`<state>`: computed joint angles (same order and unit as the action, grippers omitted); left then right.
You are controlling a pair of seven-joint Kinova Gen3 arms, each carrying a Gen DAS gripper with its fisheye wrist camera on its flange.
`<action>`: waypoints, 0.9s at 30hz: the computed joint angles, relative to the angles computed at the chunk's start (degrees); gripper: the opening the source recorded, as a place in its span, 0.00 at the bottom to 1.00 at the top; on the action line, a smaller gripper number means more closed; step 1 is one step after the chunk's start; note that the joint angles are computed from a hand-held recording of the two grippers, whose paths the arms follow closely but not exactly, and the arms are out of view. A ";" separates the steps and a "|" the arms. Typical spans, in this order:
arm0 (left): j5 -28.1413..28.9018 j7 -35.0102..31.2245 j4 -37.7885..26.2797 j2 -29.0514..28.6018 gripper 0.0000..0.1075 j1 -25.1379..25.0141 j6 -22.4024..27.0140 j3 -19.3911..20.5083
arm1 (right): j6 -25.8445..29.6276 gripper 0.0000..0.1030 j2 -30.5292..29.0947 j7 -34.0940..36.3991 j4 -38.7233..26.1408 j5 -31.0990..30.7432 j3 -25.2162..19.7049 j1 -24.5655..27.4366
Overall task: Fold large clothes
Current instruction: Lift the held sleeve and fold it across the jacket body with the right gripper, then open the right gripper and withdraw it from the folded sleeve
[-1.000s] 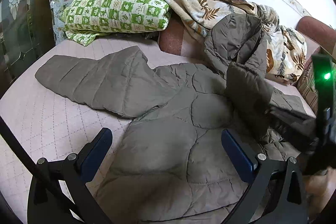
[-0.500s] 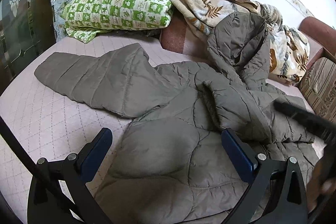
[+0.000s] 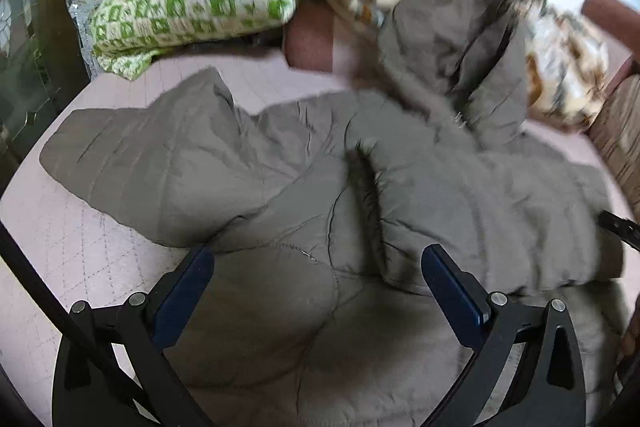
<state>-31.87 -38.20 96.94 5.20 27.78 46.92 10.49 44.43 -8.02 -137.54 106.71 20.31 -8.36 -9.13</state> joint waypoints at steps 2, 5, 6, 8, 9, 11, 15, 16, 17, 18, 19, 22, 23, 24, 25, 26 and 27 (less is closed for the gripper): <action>1.63 -2.07 -3.06 3.34 0.96 0.11 3.86 -0.44 | 0.13 0.60 1.85 2.01 0.53 -0.42 0.09 -0.11; 6.74 -6.77 -5.46 5.98 0.96 -1.38 5.58 -1.19 | -0.71 0.62 2.93 3.05 2.04 -0.81 0.88 -0.90; 7.04 -7.11 -5.48 5.99 0.96 -1.20 5.37 -1.62 | -0.69 0.64 3.11 2.22 2.32 0.30 1.27 -1.93; 6.32 -7.54 -5.35 5.60 0.96 -0.42 5.13 -2.17 | 0.56 0.64 3.25 2.27 1.52 1.00 5.25 -6.59; 5.85 -7.05 -4.73 4.77 0.96 -0.14 4.43 -2.46 | -0.07 0.64 2.25 2.30 1.98 0.94 7.90 -9.13; 6.15 -5.60 -2.06 1.35 0.96 -0.25 0.47 -3.21 | -2.76 0.64 -2.46 0.77 4.83 1.04 10.03 -11.55; 5.53 -3.52 3.10 -6.32 0.96 -2.71 -4.86 -0.74 | -1.90 0.64 -13.08 -0.09 9.17 -4.58 3.28 -6.91; 5.08 -2.90 4.03 -7.62 0.96 -3.10 -5.07 0.22 | -1.08 0.66 -15.73 0.45 10.09 -5.90 0.94 -5.44; 5.01 -2.70 4.87 -8.92 0.96 -3.44 -4.97 1.21 | 0.67 0.67 -18.39 0.72 10.98 -7.95 -1.15 -4.52; 5.76 -3.42 5.73 -10.40 0.96 -3.76 -4.76 1.96 | 1.76 0.67 -21.04 1.75 12.09 -10.09 -2.20 -4.64; 6.16 -3.41 7.26 -12.60 0.96 -3.86 -4.44 3.04 | 2.59 0.67 -23.70 2.96 13.21 -12.42 -3.65 -4.15; 6.77 -1.99 10.79 -17.93 0.96 -4.79 -2.53 6.54 | 5.06 0.68 -28.63 5.31 14.74 -18.95 -8.41 -1.24; 6.89 -0.93 11.90 -19.36 0.96 -5.30 -2.07 8.05 | 6.52 0.68 -29.66 5.32 15.02 -20.17 -10.22 -1.54; 7.78 -0.43 13.83 -21.81 0.96 -5.46 -1.37 9.12 | 7.67 0.68 -30.45 4.88 15.03 -20.55 -12.87 -0.89; 8.24 0.15 15.39 -23.57 0.96 -5.99 -0.54 10.35 | 8.37 0.68 -30.75 4.73 14.99 -20.77 -14.79 -0.42; 8.63 0.95 17.05 -25.29 0.96 -6.68 0.15 11.76 | 8.97 0.68 -30.80 4.88 15.04 -21.13 -16.52 -0.52; 9.31 1.17 18.44 -26.63 0.96 -7.22 0.55 12.62 | 9.37 0.68 -30.85 4.75 15.13 -21.45 -18.27 -0.40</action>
